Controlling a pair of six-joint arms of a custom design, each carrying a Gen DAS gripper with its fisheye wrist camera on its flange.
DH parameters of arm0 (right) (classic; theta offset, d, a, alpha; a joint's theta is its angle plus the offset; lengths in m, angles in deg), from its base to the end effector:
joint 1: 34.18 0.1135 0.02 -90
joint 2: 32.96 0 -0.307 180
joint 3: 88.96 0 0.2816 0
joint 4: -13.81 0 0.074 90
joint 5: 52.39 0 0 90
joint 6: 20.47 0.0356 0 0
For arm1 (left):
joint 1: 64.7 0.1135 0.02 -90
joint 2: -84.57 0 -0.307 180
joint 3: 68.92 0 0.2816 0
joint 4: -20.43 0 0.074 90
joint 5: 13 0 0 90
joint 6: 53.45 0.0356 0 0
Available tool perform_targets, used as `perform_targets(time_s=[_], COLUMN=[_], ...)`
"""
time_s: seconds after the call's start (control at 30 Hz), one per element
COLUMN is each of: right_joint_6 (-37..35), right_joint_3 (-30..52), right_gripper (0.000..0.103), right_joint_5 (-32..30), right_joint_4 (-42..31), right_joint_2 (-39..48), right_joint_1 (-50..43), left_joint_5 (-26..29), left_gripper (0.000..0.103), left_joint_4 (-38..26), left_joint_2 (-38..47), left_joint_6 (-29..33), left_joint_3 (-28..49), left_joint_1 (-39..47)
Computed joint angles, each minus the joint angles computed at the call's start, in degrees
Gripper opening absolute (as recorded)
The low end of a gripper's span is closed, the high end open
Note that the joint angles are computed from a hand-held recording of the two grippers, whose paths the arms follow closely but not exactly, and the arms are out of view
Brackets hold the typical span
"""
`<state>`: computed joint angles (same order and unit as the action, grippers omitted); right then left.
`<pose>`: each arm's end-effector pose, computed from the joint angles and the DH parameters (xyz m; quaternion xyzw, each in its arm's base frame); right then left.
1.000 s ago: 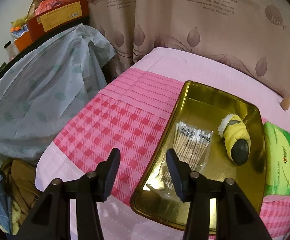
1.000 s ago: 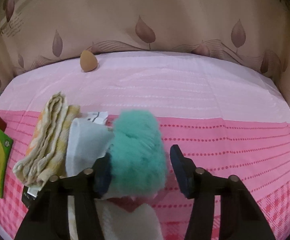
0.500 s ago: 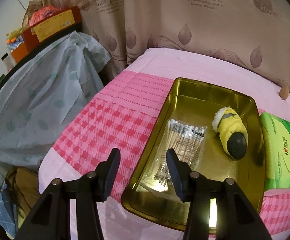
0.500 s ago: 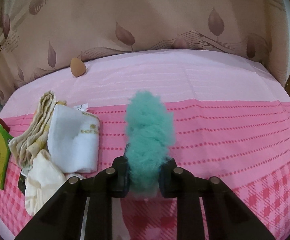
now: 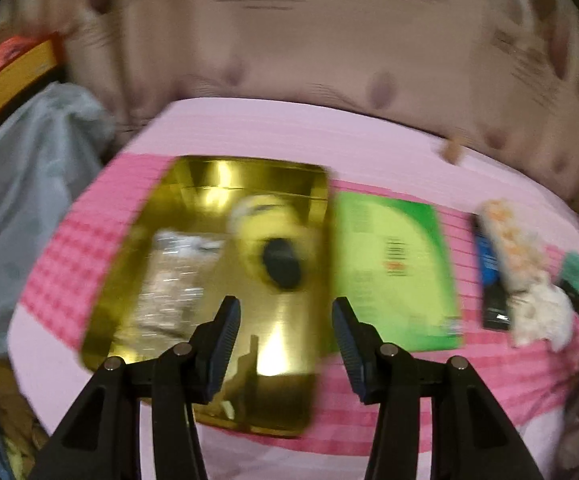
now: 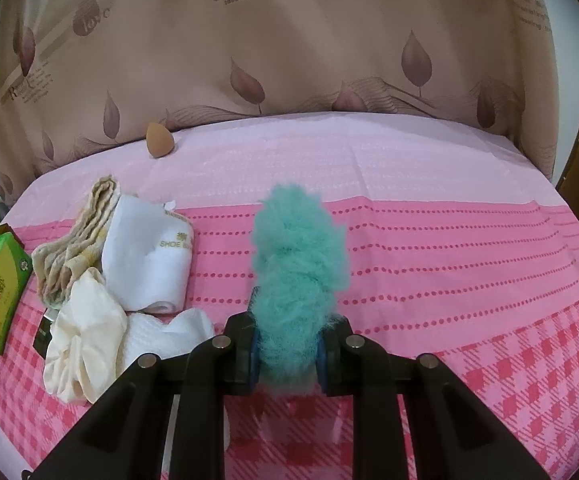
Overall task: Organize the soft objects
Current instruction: 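Grasp the orange-patterned towel with the left tool while the right tool holds the pom-pom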
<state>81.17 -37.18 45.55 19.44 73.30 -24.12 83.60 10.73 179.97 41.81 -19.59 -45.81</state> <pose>0.3371 0.0548 0.0968 0.0372 0.9335 0.0023 0.3565 0.2906 0.0951 0.1259 -0.0964 0.9494 0.0077 0.2988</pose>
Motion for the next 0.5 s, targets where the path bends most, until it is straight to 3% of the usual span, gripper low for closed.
perform_targets(time_s=[0.07,0.13,0.5], right_joint_6=[0.0,0.0,1.1], right_joint_3=[0.1,-0.2,-0.2], right_gripper=[0.019,0.019,0.019], right_joint_5=[0.3,0.1,-1.9], right_joint_4=[0.2,0.6,0.7], right_joint_2=[0.1,0.0,0.1], right_joint_1=[0.2,0.3,-0.7], left_joint_5=[0.2,0.0,0.6], left_gripper=[0.052,0.062,0.062], left_joint_4=[-1.6,-3.0,-10.5], left_joint_2=[-0.6,-0.2,10.1], left_joint_6=[-1.8,-3.7,-12.3], left_joint_3=[0.7,2.2,17.9], left_joint_1=[-4.9,-9.2,-28.9])
